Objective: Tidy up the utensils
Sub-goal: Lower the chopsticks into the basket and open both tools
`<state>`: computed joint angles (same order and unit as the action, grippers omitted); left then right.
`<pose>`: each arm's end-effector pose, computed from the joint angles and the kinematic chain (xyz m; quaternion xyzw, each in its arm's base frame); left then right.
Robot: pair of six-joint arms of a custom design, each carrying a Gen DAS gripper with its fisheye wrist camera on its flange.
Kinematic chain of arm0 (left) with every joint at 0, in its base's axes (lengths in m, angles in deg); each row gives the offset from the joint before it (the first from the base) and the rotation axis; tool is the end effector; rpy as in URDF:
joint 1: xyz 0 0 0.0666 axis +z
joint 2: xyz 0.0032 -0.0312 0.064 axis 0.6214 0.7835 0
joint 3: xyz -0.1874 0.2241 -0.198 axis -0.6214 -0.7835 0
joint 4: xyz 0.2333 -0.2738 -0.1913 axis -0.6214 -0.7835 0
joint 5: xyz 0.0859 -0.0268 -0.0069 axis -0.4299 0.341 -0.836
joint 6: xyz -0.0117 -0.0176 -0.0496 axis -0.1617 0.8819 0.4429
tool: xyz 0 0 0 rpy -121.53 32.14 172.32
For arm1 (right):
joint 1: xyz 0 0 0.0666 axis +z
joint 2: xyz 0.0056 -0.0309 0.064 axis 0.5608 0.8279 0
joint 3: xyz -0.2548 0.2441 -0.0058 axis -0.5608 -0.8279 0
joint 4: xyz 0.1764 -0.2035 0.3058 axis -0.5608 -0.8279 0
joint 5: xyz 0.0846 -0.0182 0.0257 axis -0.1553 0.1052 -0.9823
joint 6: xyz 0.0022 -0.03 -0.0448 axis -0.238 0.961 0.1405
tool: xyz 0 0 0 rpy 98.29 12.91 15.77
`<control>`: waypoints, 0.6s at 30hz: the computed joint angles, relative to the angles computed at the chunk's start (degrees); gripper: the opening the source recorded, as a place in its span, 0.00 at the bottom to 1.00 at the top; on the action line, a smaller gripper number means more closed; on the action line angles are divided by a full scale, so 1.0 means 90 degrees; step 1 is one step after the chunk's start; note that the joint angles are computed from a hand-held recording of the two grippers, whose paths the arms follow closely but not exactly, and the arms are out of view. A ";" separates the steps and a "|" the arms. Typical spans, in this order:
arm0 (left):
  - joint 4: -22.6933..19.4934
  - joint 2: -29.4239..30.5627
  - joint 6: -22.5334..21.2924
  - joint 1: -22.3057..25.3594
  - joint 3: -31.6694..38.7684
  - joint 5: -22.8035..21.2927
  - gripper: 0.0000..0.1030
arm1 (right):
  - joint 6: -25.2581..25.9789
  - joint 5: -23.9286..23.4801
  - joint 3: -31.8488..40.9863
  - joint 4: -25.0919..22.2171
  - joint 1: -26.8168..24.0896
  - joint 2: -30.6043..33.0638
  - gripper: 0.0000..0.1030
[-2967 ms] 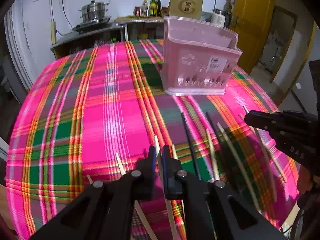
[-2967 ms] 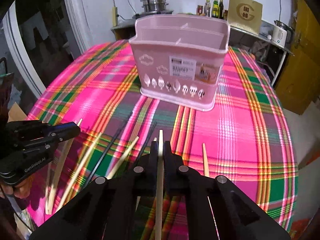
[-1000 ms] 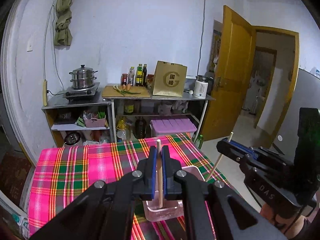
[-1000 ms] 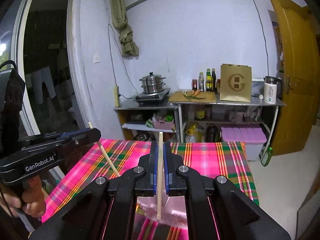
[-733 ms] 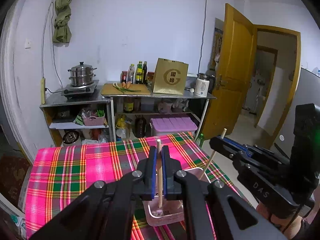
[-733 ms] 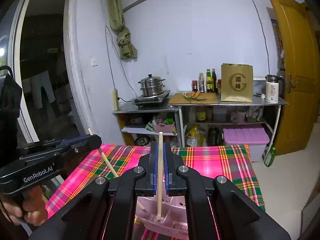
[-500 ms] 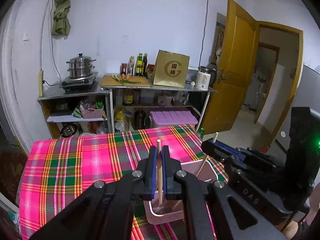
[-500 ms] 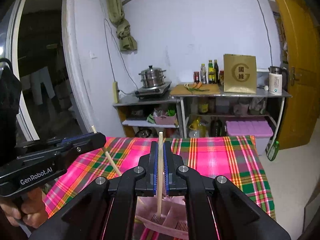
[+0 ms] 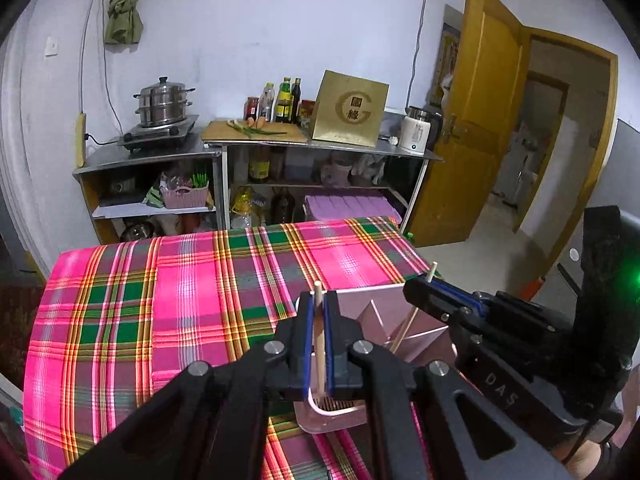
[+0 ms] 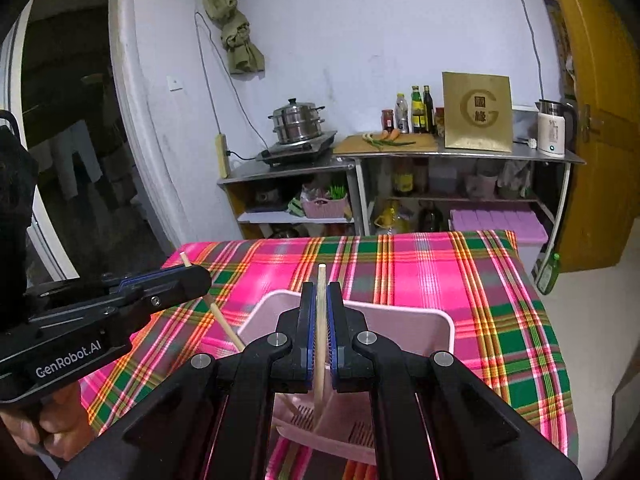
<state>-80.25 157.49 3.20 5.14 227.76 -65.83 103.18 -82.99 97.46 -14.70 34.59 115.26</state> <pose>0.4992 -0.3072 0.6186 -0.1196 0.8851 -0.0233 0.4491 0.5793 0.0280 0.5901 -0.2837 0.8223 0.2615 0.4182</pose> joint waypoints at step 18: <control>0.0754 -0.1310 0.0375 -0.0256 -0.1981 -0.0368 0.29 | 0.0080 -0.0059 -0.0281 -0.0091 -0.0294 -0.0280 0.17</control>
